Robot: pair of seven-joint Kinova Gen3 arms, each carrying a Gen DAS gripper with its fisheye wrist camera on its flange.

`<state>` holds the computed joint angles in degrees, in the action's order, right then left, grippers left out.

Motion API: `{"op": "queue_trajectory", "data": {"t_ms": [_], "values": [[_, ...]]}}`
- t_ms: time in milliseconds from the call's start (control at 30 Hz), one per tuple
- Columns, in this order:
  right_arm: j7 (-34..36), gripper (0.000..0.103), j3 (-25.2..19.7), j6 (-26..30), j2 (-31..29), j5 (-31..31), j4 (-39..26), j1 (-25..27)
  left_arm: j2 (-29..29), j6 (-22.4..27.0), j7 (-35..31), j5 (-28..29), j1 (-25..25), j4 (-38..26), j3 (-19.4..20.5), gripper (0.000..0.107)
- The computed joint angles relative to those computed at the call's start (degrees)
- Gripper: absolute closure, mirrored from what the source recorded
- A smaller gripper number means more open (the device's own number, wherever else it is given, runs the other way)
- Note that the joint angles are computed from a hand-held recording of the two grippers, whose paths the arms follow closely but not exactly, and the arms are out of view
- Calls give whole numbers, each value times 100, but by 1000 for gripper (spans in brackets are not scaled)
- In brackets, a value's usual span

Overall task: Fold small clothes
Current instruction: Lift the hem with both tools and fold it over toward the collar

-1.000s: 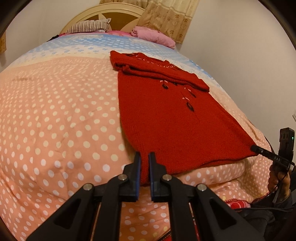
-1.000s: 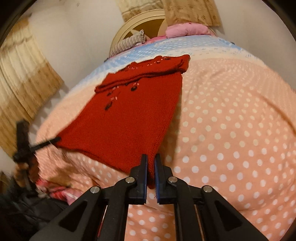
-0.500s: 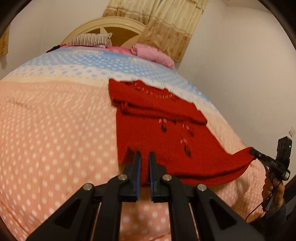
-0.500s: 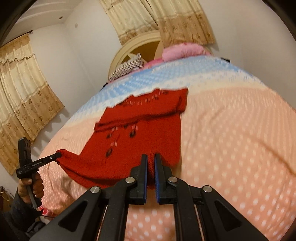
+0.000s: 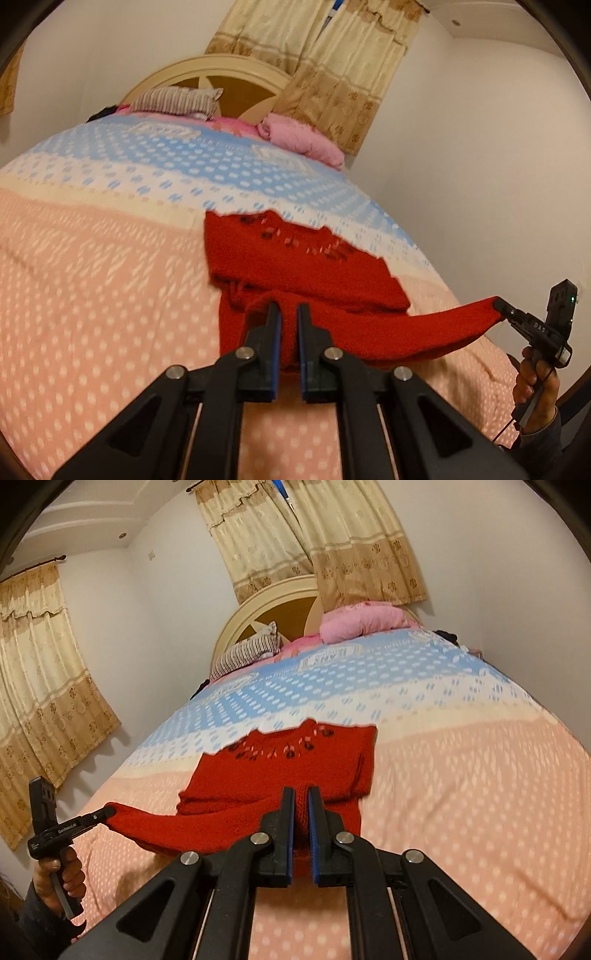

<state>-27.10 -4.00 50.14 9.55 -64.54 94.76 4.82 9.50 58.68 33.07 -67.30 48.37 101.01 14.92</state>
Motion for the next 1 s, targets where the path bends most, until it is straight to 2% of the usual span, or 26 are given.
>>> {"op": "queue_trajectory", "data": {"t_ms": [333, 467, 667, 867, 1000], "values": [[-722, 97, -280, -524, 451, 622, -988, -352, 31, -514, -913, 163, -620, -396, -342, 100], [-1181, 97, -441, -717, 750, 1084, -1439, -493, 103, -740, -1147, 167, -864, -567, -510, 100], [-2188, 97, -487, -963, 1362, 2101, -2307, -870, 544, -874, -2071, 527, -1143, -1117, -803, 100], [-3300, 97, -341, -783, 2150, 3095, -3385, -1276, 927, -1287, -2842, 1172, -1439, -1397, -1189, 100], [-3889, 97, -254, -520, 2686, 3744, -4093, -1561, 1245, -1369, -3351, 1658, -1544, -1657, -1370, 100]]}}
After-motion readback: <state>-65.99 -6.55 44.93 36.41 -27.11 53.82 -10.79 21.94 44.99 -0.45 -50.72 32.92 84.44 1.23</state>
